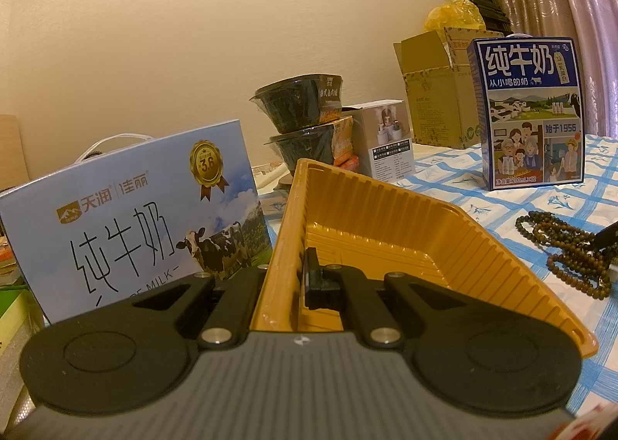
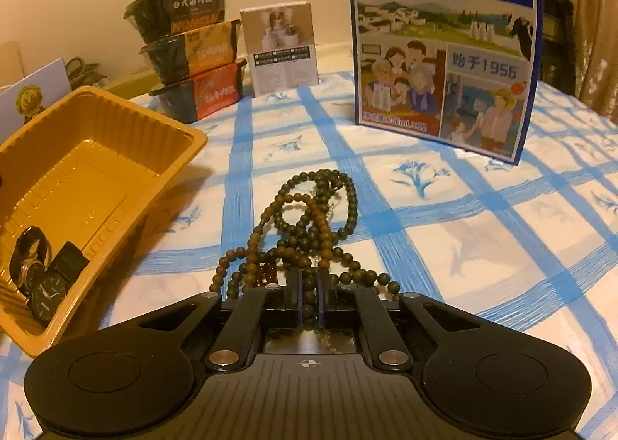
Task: Organize jewelry
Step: 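Move the right gripper back over the bead strings, then grasp a dark wooden bead bracelet from the pile with the right gripper, then carry the bead bracelet into the orange tray and open the right gripper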
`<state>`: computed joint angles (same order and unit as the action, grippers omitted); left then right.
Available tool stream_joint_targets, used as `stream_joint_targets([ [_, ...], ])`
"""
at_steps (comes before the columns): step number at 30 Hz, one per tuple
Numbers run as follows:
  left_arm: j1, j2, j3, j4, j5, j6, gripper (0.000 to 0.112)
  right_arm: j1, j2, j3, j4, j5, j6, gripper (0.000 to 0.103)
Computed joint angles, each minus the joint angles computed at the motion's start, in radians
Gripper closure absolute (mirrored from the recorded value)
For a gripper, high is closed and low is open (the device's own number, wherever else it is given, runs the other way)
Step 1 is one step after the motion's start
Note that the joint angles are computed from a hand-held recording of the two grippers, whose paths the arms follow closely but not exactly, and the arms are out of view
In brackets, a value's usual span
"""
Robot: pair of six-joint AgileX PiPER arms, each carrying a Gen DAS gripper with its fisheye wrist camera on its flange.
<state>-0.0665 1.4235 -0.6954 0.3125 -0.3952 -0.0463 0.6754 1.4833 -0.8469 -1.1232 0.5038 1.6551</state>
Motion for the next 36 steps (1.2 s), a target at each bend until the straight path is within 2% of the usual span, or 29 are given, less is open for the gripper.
stream_joint_targets([
  [8, 0.001, 0.001, -0.001, 0.002, -0.001, -0.002, 0.109, 0.053, -0.138, 0.022, -0.041, 0.044, 0.071, 0.097],
  [14, 0.001, 0.001, -0.001, 0.004, -0.001, -0.004, 0.109, 0.084, -0.219, -0.004, -0.031, 0.086, 0.045, 0.097],
  [18, -0.001, 0.001, 0.000, -0.004, -0.001, 0.001, 0.109, 0.078, -0.232, -0.018, -0.009, 0.061, 0.037, 0.097],
  [22, -0.001, 0.001, -0.001, -0.001, 0.001, -0.002, 0.109, 0.084, -0.197, -0.049, -0.005, 0.013, 0.041, 0.097],
  [31, -0.002, -0.002, 0.001, -0.003, -0.001, -0.001, 0.109, 0.087, -0.018, -0.179, -0.113, -0.176, 0.179, 0.097],
  [36, -0.004, -0.006, 0.000, 0.000, 0.003, -0.007, 0.109, 0.109, 0.106, -0.291, -0.138, -0.176, 0.215, 0.096],
])
